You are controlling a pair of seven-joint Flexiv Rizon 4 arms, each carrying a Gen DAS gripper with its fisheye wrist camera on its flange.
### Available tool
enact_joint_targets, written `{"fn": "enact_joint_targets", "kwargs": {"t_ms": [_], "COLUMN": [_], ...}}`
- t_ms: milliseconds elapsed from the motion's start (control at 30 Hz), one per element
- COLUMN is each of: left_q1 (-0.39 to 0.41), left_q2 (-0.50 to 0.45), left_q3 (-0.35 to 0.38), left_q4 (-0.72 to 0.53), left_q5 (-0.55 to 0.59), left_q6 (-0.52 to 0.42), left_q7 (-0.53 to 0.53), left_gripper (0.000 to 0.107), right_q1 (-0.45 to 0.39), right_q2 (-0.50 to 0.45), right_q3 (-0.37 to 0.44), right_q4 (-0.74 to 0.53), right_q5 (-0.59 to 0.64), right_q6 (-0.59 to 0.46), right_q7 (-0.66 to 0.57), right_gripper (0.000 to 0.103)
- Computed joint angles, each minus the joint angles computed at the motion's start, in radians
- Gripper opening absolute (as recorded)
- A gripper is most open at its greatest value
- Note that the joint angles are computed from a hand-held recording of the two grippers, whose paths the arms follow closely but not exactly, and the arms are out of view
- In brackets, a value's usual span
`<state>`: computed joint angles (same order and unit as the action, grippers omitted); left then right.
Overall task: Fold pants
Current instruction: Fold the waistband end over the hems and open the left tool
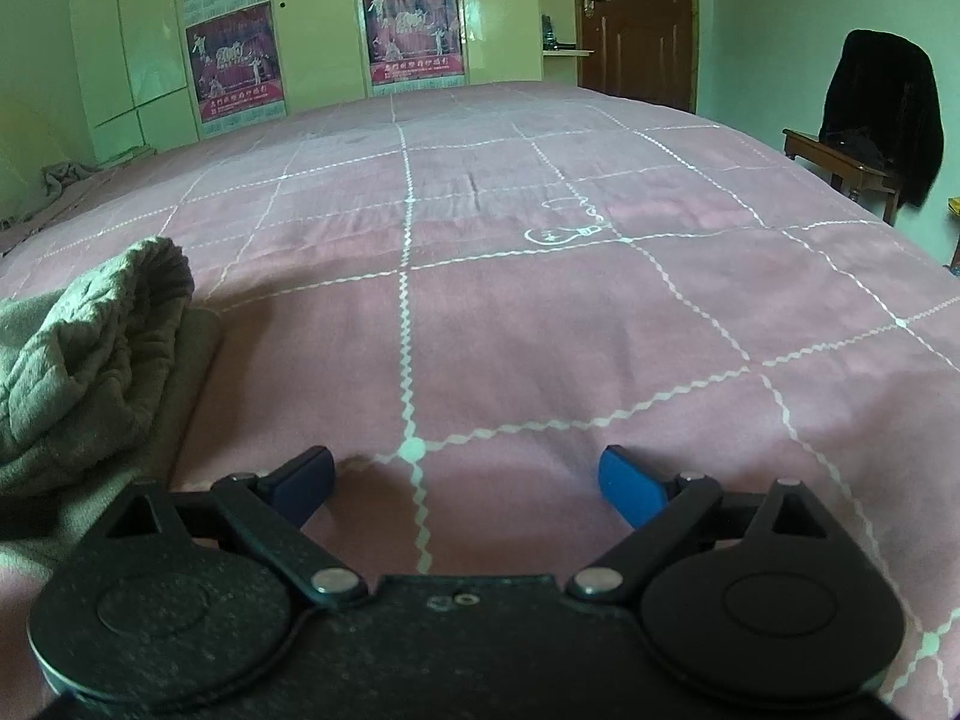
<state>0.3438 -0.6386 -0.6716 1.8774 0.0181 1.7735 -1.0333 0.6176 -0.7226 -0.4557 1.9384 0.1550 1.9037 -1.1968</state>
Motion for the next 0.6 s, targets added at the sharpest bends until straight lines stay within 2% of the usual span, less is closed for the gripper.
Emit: {"fn": "enact_joint_targets", "kwargs": {"t_ms": [67,133,233,267,333,400,467,533,600], "left_q1": [0.066,0.170,0.286,0.292,0.283,0.245,0.143,0.032,0.013], "left_q2": [0.058,0.132,0.242,0.274,0.293,0.293,0.275,0.258,0.239], "left_q3": [-0.007,-0.028,-0.007,0.026,0.081,0.144,0.251,0.364,0.382], "left_q4": [0.098,0.217,0.344,0.373,0.383,0.383,0.357,0.328,0.305], "left_q5": [0.016,0.049,0.091,0.093,0.094,0.086,0.061,0.037,0.068], "left_q6": [0.084,0.148,0.153,0.151,0.142,0.157,0.159,0.159,0.158], "left_q7": [-0.051,-0.127,-0.198,-0.217,-0.248,-0.285,-0.296,-0.292,-0.288], "left_gripper": [0.086,0.086,0.086,0.086,0.086,0.085,0.081,0.079,0.079], "right_q1": [0.005,0.000,-0.015,-0.029,-0.069,-0.143,-0.197,-0.214,-0.214], "right_q2": [0.003,0.007,0.015,0.020,0.030,0.042,0.054,0.064,0.074], "right_q3": [-0.004,0.005,0.029,0.051,0.112,0.215,0.299,0.345,0.372], "right_q4": [0.006,0.010,0.016,0.019,0.023,0.024,0.029,0.037,0.043], "right_q5": [0.015,0.029,0.054,0.059,0.062,0.033,-0.009,-0.043,-0.060], "right_q6": [0.012,0.029,0.072,0.097,0.163,0.240,0.283,0.302,0.303], "right_q7": [0.006,0.013,0.013,0.010,-0.007,-0.020,-0.037,-0.072,-0.105], "right_gripper": [0.091,0.088,0.078,0.074,0.066,0.059,0.058,0.058,0.058]}}
